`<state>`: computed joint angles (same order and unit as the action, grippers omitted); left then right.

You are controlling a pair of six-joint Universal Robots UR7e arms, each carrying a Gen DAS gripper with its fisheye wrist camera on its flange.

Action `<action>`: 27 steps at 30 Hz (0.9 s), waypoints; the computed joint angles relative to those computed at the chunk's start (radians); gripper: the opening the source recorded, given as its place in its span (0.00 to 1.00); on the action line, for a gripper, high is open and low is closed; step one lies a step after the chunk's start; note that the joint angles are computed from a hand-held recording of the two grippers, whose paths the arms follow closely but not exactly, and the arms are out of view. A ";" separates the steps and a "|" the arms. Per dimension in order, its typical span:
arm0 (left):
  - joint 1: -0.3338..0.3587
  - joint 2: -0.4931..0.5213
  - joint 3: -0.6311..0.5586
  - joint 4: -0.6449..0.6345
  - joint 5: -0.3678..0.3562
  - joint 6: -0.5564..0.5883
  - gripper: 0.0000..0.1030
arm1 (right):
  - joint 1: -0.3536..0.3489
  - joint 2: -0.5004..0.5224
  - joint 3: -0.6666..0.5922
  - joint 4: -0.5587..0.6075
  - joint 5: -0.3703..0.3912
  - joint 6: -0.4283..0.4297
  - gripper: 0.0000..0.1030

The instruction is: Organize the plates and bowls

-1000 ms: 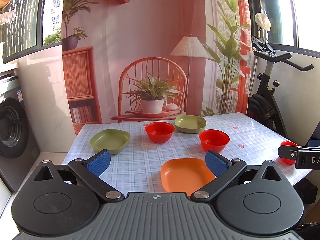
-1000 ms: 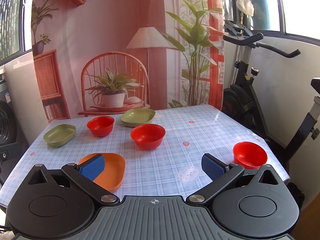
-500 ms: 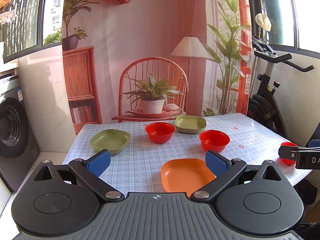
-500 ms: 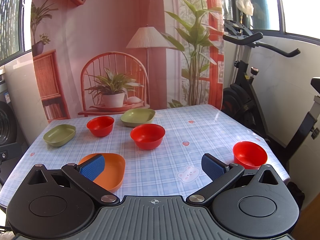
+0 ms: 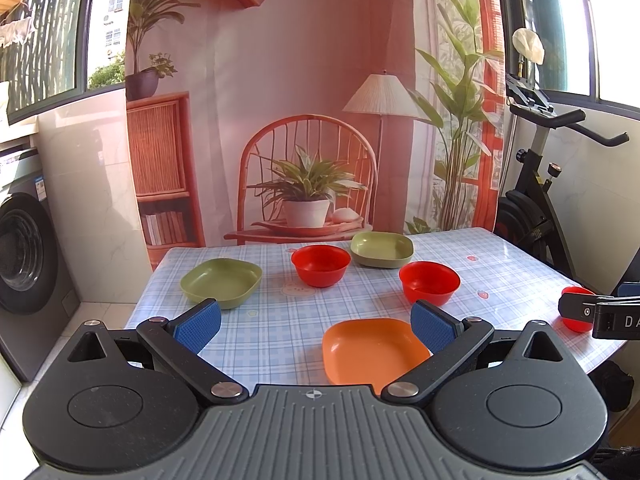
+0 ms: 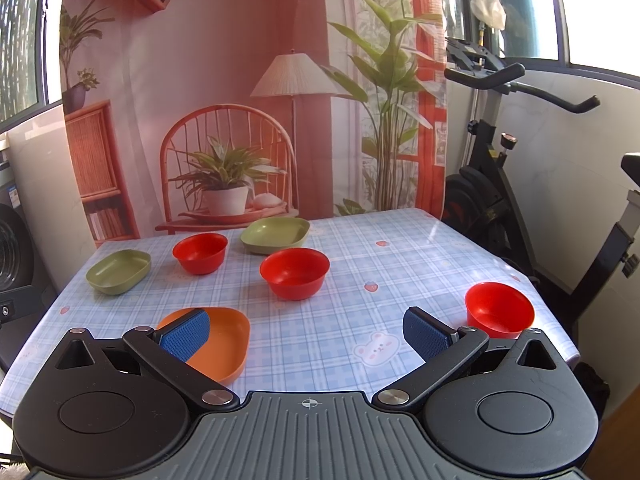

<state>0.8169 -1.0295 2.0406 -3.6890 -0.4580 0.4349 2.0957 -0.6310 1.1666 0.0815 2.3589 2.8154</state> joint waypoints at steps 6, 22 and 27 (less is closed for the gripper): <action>-0.002 -0.004 0.002 0.000 0.002 -0.004 0.99 | 0.000 0.000 -0.002 0.001 0.000 0.001 1.00; 0.047 -0.046 -0.042 0.215 -0.064 -0.099 0.99 | -0.052 0.017 -0.097 0.152 -0.137 0.083 1.00; 0.078 -0.023 -0.115 0.229 -0.093 -0.091 0.98 | -0.089 0.072 -0.246 0.331 -0.263 0.197 1.00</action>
